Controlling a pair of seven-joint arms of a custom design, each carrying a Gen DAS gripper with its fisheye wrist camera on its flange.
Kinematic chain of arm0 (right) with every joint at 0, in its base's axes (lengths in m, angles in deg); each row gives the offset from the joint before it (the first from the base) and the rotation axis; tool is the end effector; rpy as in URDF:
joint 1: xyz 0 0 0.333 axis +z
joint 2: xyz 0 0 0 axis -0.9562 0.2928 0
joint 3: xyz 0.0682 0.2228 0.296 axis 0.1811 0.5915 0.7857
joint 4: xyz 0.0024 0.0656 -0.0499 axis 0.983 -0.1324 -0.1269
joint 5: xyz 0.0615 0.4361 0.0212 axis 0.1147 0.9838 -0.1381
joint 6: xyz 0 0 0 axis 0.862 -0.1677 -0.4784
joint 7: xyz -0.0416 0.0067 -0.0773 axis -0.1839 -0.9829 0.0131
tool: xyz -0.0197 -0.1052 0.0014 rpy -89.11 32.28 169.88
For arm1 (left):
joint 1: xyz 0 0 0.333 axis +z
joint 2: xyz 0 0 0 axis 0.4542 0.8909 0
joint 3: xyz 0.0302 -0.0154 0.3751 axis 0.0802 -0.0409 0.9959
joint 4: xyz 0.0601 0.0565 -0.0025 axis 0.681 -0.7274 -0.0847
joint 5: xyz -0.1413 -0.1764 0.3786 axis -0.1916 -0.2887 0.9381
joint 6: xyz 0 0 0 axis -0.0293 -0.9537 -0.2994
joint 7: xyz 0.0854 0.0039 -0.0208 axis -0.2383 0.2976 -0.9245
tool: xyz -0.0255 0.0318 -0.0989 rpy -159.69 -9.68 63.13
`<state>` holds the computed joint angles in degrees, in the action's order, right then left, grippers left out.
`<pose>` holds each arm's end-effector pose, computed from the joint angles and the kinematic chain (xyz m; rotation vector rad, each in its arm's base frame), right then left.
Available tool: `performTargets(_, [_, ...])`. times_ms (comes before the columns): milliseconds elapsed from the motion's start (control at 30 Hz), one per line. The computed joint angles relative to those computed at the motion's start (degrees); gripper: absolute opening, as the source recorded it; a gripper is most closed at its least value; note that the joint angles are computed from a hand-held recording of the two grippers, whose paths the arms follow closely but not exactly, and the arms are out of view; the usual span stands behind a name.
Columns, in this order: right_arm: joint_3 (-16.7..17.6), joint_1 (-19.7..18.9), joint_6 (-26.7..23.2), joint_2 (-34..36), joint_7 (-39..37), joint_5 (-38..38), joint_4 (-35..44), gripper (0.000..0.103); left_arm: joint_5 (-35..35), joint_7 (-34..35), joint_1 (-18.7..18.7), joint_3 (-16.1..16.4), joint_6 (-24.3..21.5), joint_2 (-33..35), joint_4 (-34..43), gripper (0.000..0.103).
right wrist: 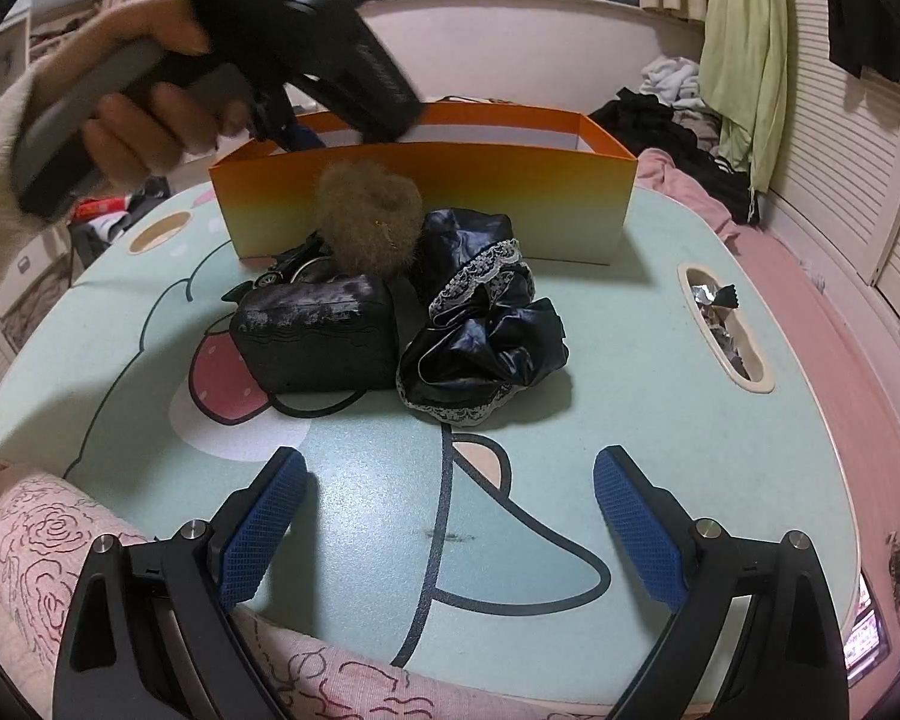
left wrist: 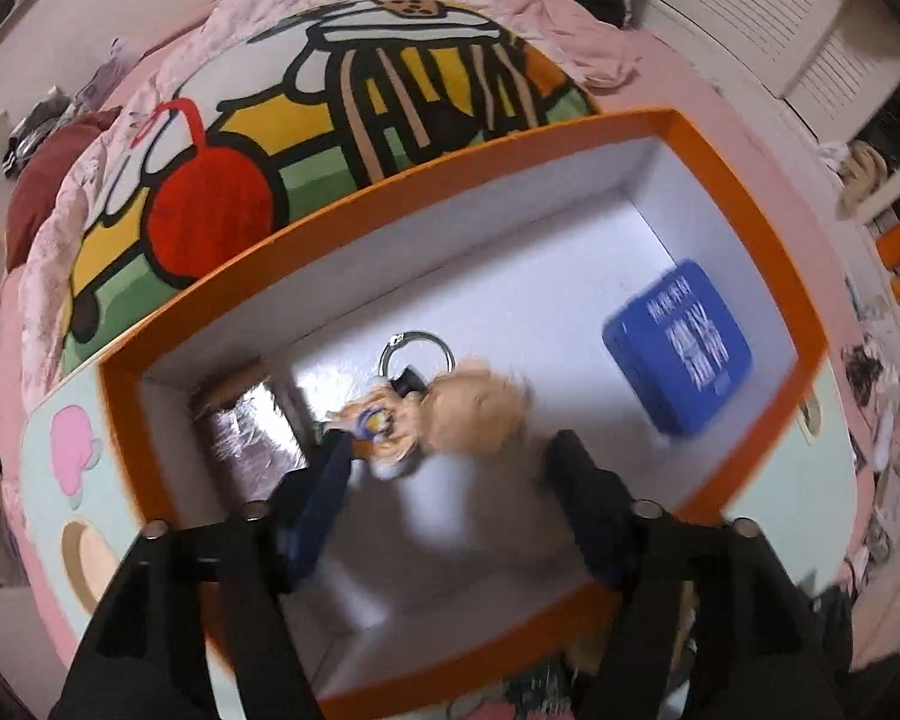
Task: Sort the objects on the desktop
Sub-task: 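Grasp the small figurine in the box with left tool and lift, then place the figurine on the table beside the green toy car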
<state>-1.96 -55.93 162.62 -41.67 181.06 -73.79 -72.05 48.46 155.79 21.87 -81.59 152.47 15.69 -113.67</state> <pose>0.4812 0.3076 0.4625 -1.9126 1.4915 -0.6014 0.7280 -0.1934 0.4848 -1.7528 2.4156 -0.3351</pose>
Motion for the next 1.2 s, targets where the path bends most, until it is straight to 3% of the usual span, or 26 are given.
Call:
performTargets(100, [0.0, 0.0, 0.1, 0.0, 0.0, 0.1, -0.1, 0.097, -5.1, 1.5, 1.8, -1.3, 1.0, 1.6, 0.9, 0.073])
performTargets(167, [-0.1, 0.0, 0.1, 0.0, -0.3, 0.3, 0.0, 0.097, -2.7, -0.6, 0.7, -0.1, 5.4, 0.6, -1.2, 0.055])
performTargets(233, [-0.1, 0.0, 0.1, 0.0, -0.1, 0.2, 0.0, 0.097, -3.0, -0.6, 1.2, -0.3, 8.0, -0.1, -2.8, 0.047])
performTargets(267, [0.0, 0.0, 0.1, 0.1, -0.1, 0.2, 0.0, 0.097, -4.6, 0.3, 2.0, -0.9, 8.8, -0.5, -3.5, 0.034])
performTargets(467, [-0.1, 0.0, 0.1, 0.0, -0.1, 0.2, 0.0, 0.097, -17.0, 9.8, 6.5, -3.8, 16.1, -5.2, -9.5, 0.033])
performTargets(633, [0.0, -0.1, 0.1, -0.1, -0.1, 0.2, -0.1, 0.097, -29.3, 21.2, 7.7, -4.5, 21.8, -12.8, -17.0, 0.033])
performTargets(767, [0.0, -0.1, 0.1, -0.1, -0.1, 0.1, -0.1, 0.097, -43.4, 35.0, 7.0, -2.8, 24.2, -21.2, -25.9, 0.034])
performTargets(900, [0.0, -0.2, 0.2, -0.2, -0.2, 0.2, -0.2, 0.097, -55.8, 48.8, 3.8, 1.2, 22.3, -28.5, -35.5, 0.034])
performTargets(933, [0.1, -0.2, 0.2, -0.2, -0.2, 0.2, -0.2, 0.097, -55.7, 50.3, 2.9, 1.6, 24.2, -29.0, -37.3, 0.034])
performTargets(1033, [0.1, -0.3, 0.3, -0.2, -0.2, 0.2, -0.2, 0.097, -47.2, 44.6, 1.4, 0.4, 33.2, -27.6, -41.2, 0.034])
performTargets(1200, [0.2, -0.4, 0.3, -0.2, -0.2, 0.2, -0.3, 0.097, -37.9, 35.4, -0.8, 2.1, 36.3, -23.4, -40.3, 0.035])
